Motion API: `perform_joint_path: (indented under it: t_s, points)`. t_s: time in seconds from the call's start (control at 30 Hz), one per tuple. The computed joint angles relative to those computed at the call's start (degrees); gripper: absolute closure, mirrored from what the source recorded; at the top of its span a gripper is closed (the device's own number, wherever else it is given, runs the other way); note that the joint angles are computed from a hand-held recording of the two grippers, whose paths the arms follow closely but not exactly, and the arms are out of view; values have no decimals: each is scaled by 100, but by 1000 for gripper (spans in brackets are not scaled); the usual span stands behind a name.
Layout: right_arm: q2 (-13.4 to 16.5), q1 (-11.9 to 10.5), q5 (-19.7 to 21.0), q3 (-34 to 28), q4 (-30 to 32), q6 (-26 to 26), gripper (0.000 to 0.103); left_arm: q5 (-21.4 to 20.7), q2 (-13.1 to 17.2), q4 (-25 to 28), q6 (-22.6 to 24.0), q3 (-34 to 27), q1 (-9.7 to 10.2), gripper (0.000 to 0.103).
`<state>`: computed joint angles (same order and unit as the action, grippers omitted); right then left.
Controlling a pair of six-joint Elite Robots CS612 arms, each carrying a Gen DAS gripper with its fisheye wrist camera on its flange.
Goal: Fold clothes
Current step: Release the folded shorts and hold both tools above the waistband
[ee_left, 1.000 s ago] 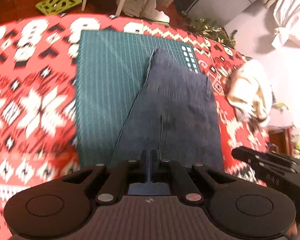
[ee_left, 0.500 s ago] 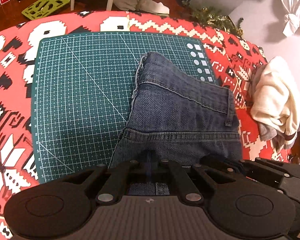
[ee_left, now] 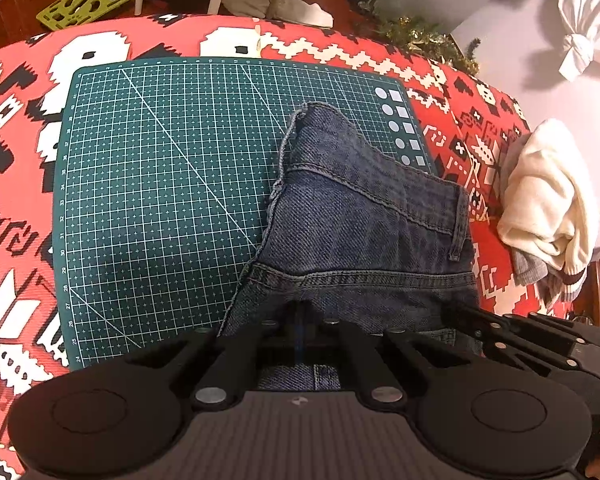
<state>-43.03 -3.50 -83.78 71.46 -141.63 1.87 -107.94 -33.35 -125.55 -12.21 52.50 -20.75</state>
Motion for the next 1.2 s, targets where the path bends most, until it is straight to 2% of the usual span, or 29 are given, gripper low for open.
perform_joint_path:
  t_s: [0.17, 0.27, 0.4, 0.6, 0.8, 1.0, 1.2]
  points:
    - [-73, 26, -268, 103, -94, -25, 103, 72, -52, -7, 156, 21, -21, 102]
    - [-142, -4, -379, 142, -87, 57, 103, -67, -84, -182, 106, 33, 4, 103]
    - [-188, -54, -128, 117, -311, -25, 101, -232, -27, -413, 26, -111, 21, 102]
    - [110, -4, 195, -343, -107, -203, 100, -87, 355, 38, 123, -723, -33, 102]
    - [308, 35, 152, -518, -5, -189, 102, -97, 570, 94, 205, -990, -65, 101]
    - [307, -5, 260, -503, 15, -106, 103, -285, 690, 84, 49, -1160, -30, 100]
    - [311, -1, 232, -548, 80, -22, 103, -139, 775, 216, -50, -1372, -69, 103]
